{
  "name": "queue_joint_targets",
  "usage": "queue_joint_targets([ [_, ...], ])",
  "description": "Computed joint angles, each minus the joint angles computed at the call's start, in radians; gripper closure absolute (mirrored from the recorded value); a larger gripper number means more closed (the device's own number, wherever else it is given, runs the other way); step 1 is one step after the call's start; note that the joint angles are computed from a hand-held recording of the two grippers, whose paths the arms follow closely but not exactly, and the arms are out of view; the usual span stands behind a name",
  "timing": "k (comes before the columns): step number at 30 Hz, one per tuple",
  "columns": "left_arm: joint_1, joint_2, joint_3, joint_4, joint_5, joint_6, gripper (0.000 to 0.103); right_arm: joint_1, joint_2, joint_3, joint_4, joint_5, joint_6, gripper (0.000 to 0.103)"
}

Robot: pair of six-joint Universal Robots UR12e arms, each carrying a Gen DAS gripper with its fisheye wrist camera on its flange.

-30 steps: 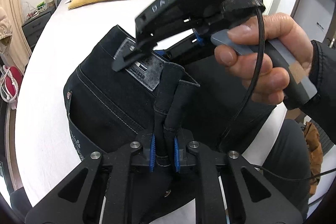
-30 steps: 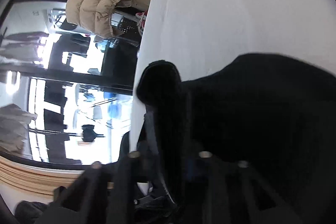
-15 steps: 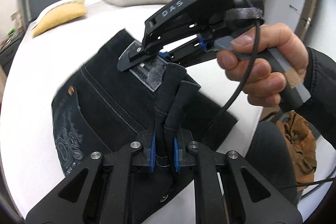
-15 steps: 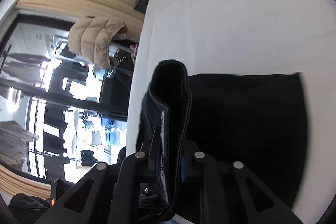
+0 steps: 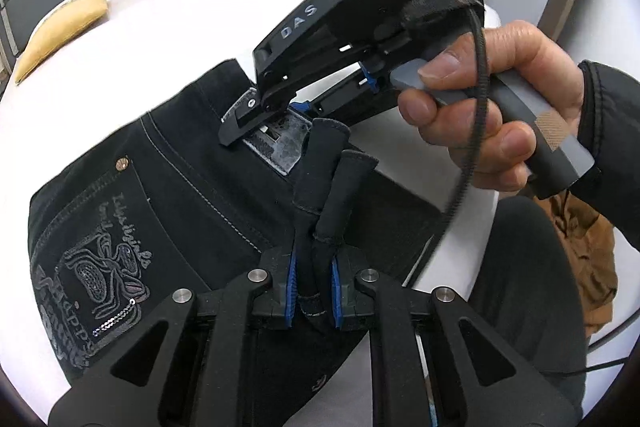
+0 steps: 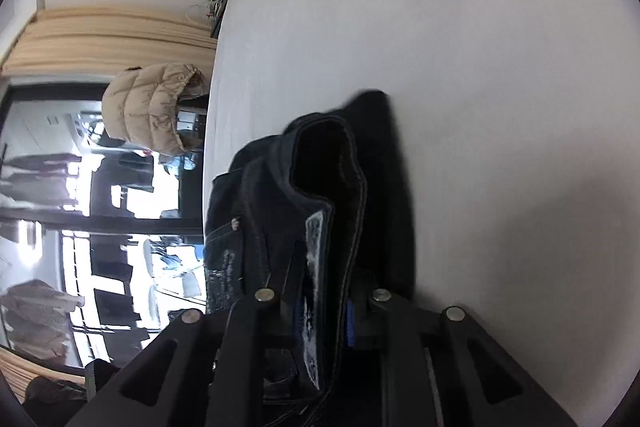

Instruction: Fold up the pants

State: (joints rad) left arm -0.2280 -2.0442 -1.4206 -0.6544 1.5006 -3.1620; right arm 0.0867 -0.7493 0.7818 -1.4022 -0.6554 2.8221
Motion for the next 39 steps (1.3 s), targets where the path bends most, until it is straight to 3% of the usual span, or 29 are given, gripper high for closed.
queue_joint_targets([
  [3,0.007,0.007,-0.006,0.002,-0.026,-0.010,0.085,-0.013,-0.012,0.050,-0.011,0.084,-0.001,0.086],
  [6,0.030,0.042,-0.030,-0.026,-0.111,-0.042,0.082,-0.022,-0.029,0.079,-0.067,0.089,0.041,0.077],
  [8,0.055,0.082,-0.074,-0.005,-0.192,-0.069,0.082,-0.031,-0.058,0.126,-0.199,0.054,0.139,0.069],
  [9,0.069,0.098,-0.095,0.012,-0.223,-0.087,0.082,-0.032,-0.072,0.145,-0.266,0.028,0.193,0.060],
  [11,0.095,0.123,-0.129,0.051,-0.243,-0.129,0.082,-0.036,-0.117,0.196,-0.402,-0.054,0.269,0.058],
  [12,0.109,0.129,-0.138,0.070,-0.242,-0.156,0.082,-0.035,-0.132,0.210,-0.418,-0.045,0.260,0.064],
  [13,0.133,0.136,-0.157,0.106,-0.254,-0.197,0.082,-0.038,-0.148,0.225,-0.409,0.006,0.224,0.076],
  [16,0.188,0.127,-0.174,0.160,-0.291,-0.284,0.082,-0.027,-0.185,0.258,-0.349,0.095,0.099,0.087],
  [19,0.235,0.080,-0.132,0.158,-0.399,-0.353,0.082,0.001,-0.186,0.247,-0.214,0.055,-0.020,0.091],
  [20,0.254,0.059,-0.121,0.166,-0.453,-0.384,0.082,0.009,-0.177,0.247,-0.188,0.014,-0.004,0.092],
  [21,0.274,0.046,-0.120,0.178,-0.497,-0.421,0.082,0.012,-0.170,0.252,-0.181,-0.016,0.033,0.103],
  [22,0.293,0.026,-0.117,0.197,-0.540,-0.477,0.082,0.010,-0.162,0.266,-0.193,-0.024,0.074,0.103],
  [24,0.323,-0.011,-0.122,0.281,-0.617,-0.596,0.083,-0.011,-0.161,0.319,-0.249,0.075,0.144,0.103],
  [26,0.345,-0.040,-0.130,0.352,-0.679,-0.689,0.083,-0.016,-0.167,0.345,-0.323,0.092,0.214,0.103],
  [32,0.365,-0.040,-0.211,0.542,-0.734,-0.795,0.089,-0.003,-0.161,0.332,-0.369,0.068,0.241,0.103],
  [37,0.349,-0.022,-0.303,0.713,-0.741,-0.898,0.093,0.000,-0.168,0.339,-0.393,0.049,0.256,0.103],
  [39,0.343,-0.007,-0.324,0.723,-0.763,-0.883,0.094,-0.001,-0.174,0.351,-0.408,0.044,0.260,0.103],
])
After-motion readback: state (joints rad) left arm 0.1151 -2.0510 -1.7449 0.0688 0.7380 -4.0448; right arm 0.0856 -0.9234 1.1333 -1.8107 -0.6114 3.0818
